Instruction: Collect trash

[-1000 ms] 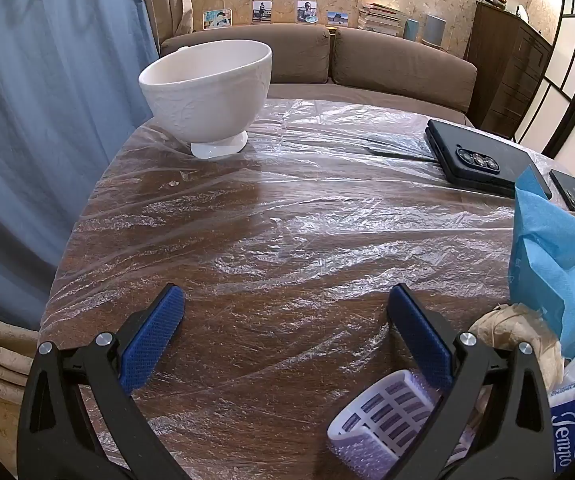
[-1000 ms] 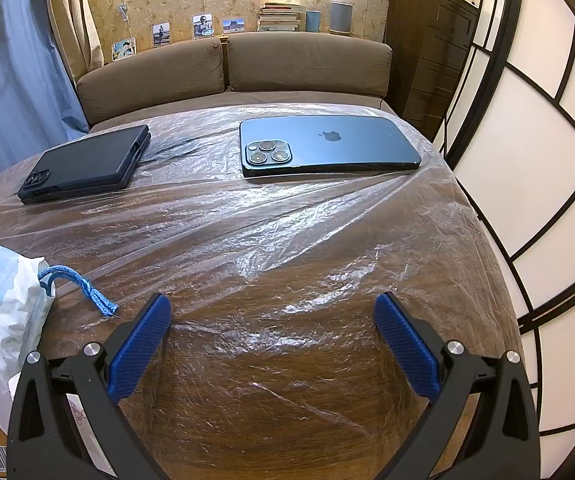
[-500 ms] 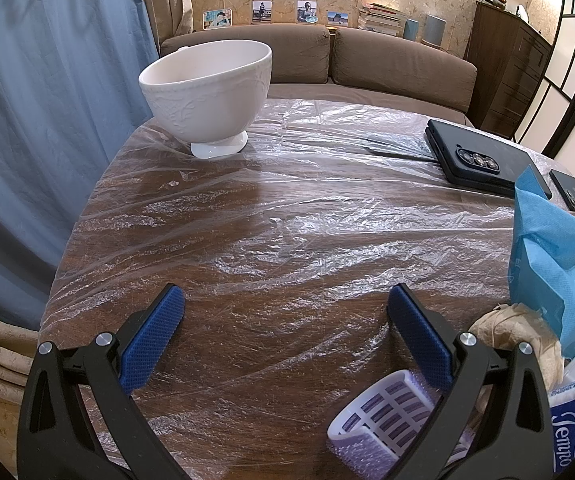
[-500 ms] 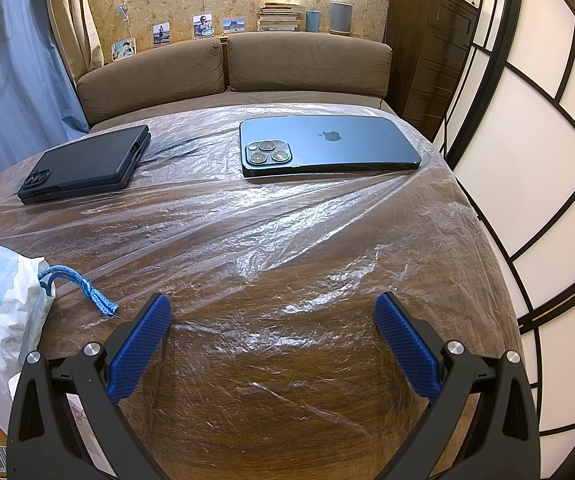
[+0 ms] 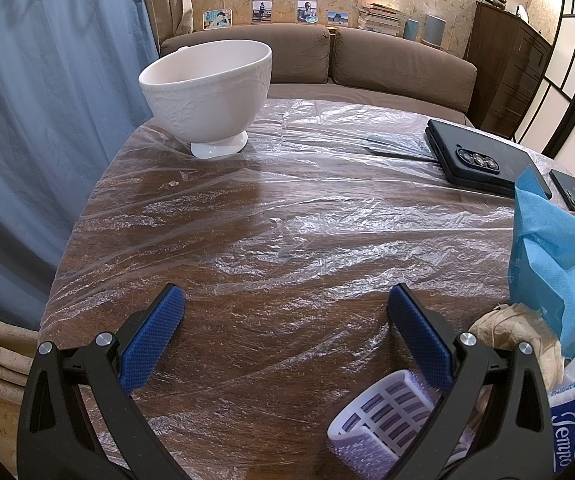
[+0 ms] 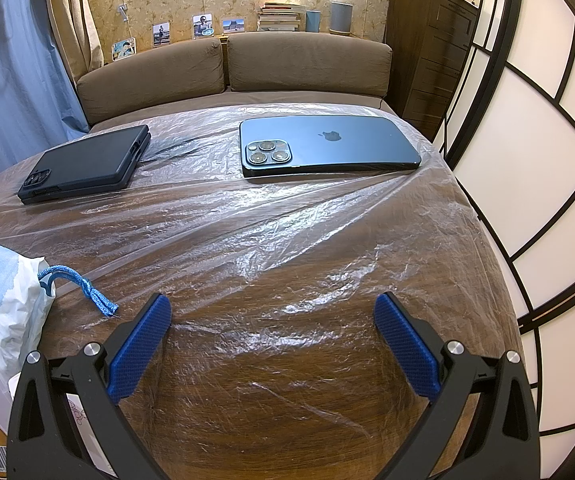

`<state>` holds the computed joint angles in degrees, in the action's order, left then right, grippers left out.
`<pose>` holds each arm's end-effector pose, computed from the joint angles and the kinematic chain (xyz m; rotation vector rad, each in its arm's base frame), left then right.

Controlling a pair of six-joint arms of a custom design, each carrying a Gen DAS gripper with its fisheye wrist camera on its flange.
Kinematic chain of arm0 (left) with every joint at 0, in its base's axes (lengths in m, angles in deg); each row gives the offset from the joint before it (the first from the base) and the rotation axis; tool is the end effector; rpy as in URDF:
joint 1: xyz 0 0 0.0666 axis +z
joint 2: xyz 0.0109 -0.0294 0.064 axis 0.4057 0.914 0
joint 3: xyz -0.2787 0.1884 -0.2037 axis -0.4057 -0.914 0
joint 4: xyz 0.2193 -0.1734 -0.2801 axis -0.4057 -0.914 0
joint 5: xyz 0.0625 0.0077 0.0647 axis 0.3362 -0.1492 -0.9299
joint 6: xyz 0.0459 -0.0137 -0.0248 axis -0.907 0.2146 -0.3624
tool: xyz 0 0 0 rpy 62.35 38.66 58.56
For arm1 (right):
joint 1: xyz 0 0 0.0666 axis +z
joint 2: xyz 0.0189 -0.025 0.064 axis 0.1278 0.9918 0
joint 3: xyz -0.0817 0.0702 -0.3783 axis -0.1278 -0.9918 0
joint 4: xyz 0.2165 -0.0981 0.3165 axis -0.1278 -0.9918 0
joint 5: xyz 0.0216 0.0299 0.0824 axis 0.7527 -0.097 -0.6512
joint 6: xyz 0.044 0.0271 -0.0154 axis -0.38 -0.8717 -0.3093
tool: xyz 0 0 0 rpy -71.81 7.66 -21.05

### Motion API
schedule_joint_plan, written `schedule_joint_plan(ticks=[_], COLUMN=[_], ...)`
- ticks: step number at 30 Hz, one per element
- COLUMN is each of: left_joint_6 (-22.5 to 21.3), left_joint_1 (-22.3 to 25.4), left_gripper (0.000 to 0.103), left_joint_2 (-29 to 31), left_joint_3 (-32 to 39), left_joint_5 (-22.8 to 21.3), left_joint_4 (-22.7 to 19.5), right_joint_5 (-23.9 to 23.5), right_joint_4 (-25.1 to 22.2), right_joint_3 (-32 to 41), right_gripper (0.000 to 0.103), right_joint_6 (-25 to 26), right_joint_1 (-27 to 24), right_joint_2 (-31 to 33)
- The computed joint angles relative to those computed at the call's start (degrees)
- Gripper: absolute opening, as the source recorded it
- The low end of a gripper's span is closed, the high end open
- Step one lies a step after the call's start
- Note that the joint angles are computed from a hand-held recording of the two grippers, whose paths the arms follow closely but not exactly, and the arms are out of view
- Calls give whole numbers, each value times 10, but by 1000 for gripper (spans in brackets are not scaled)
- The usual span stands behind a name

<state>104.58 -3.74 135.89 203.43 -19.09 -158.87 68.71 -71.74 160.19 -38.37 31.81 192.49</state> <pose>0.4651 -0.2250 0.5519 -0.6674 2.4575 0.2085 0.5616 0.2532 0.5371 -0.4473 2.4888 0.1332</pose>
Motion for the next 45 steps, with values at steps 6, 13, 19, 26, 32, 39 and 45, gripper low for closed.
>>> schedule_joint_plan(ticks=[6,13,19,26,32,39,45], left_joint_6=[1,-9,-18,13,-19,-62,-157], left_joint_1=[-1,-1,11,-46,-129,-181,-192], left_gripper=[102,102,102,102,102,102,102], left_joint_2=[-2,-12,-31,-113,-133,-118,-81], left_joint_3=[-3,-14,-27,-71,-70,-82,-67], left_joint_5=[0,3,20,-39,-76,-44,-29], left_joint_4=[0,8,24,53,55,103,111], right_joint_5=[-3,-14,-29,-88,-122,-146,-97], right_joint_4=[-1,-4,-40,4,21,27,31], right_joint_3=[5,14,61,-27,-128,-236,-289], right_gripper=[99,99,99,99,99,99,99], right_joint_6=[5,20,17,16,38,7,17], right_joint_1=[-5,-16,-34,-54,-41,-2,42], right_joint_2=[3,10,30,-75,-182,-263,-284])
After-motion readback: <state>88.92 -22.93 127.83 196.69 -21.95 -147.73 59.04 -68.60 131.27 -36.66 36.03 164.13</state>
